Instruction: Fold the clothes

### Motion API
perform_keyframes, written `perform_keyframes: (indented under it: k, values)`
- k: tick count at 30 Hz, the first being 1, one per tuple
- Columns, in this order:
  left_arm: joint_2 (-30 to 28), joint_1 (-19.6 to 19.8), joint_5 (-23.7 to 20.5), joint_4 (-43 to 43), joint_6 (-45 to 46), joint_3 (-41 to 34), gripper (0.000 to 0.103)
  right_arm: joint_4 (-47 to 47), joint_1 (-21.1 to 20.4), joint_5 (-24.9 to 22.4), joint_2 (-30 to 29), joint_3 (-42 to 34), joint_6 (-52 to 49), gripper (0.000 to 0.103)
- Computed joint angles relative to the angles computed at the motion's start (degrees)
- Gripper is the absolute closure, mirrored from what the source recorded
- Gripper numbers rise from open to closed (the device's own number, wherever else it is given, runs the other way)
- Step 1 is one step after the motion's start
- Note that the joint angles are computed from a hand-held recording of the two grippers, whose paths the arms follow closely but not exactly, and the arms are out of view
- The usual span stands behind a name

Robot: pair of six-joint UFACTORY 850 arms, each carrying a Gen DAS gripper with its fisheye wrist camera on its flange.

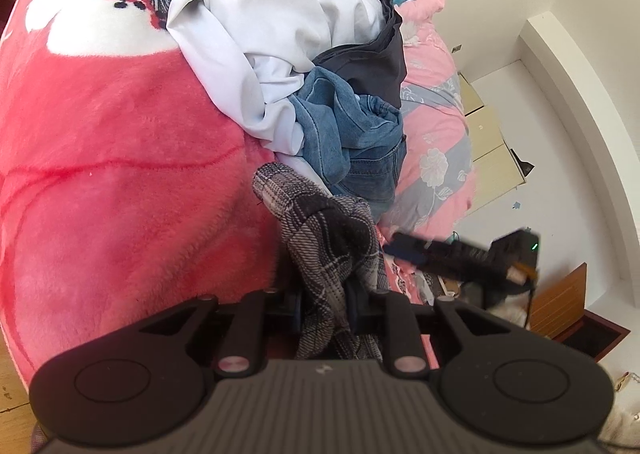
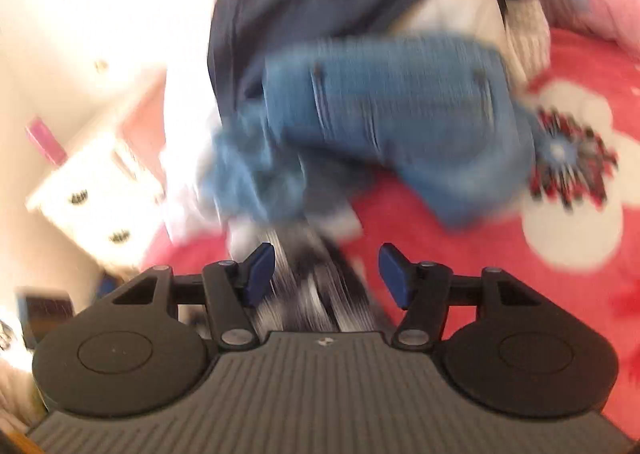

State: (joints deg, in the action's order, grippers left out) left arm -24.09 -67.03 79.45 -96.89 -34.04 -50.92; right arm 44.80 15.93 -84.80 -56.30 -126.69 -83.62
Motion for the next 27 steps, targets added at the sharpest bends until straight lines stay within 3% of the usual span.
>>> perform_keyframes:
  k: [5,7,8,9,12,18,27]
  values:
    - [-0.5,0.5,0.8,0.5,-0.9,-0.3,0.078,-0.1,-2.2,-1.1,-3.0,1.6,4.3,0.045]
    - [-0.7,0.8,0.7,-0.1,0.7,-0.9,0.078,2.8,-3.2,1.0,-0.8,6.5,1.1,0.062]
    - [-0.9,1.0,0.9,-0.4,1.3,-1.2,0.078,3.4,-3.4,3.4,1.2,9.6,-0.5,0.092]
    - [-1.1,1.0,1.2,-0.8,1.4,-1.5,0.08,4.1,-3.2,6.4,3.5,13.3,-2.9,0.094]
    - [-1.8,0.8,2.6,-2.0,1.7,-2.3,0.091,9.1,-3.3,13.7,10.3,22.6,-12.8,0.096]
    - [-2.4,1.0,4.4,-5.0,6.9,-4.2,0.096,26.4,-4.6,26.8,18.2,31.2,-29.9,0.096]
    - [-2.5,3.1,1.6,-9.8,16.4,-6.4,0.096,33.8,-0.5,37.6,10.1,27.0,-33.7,0.096]
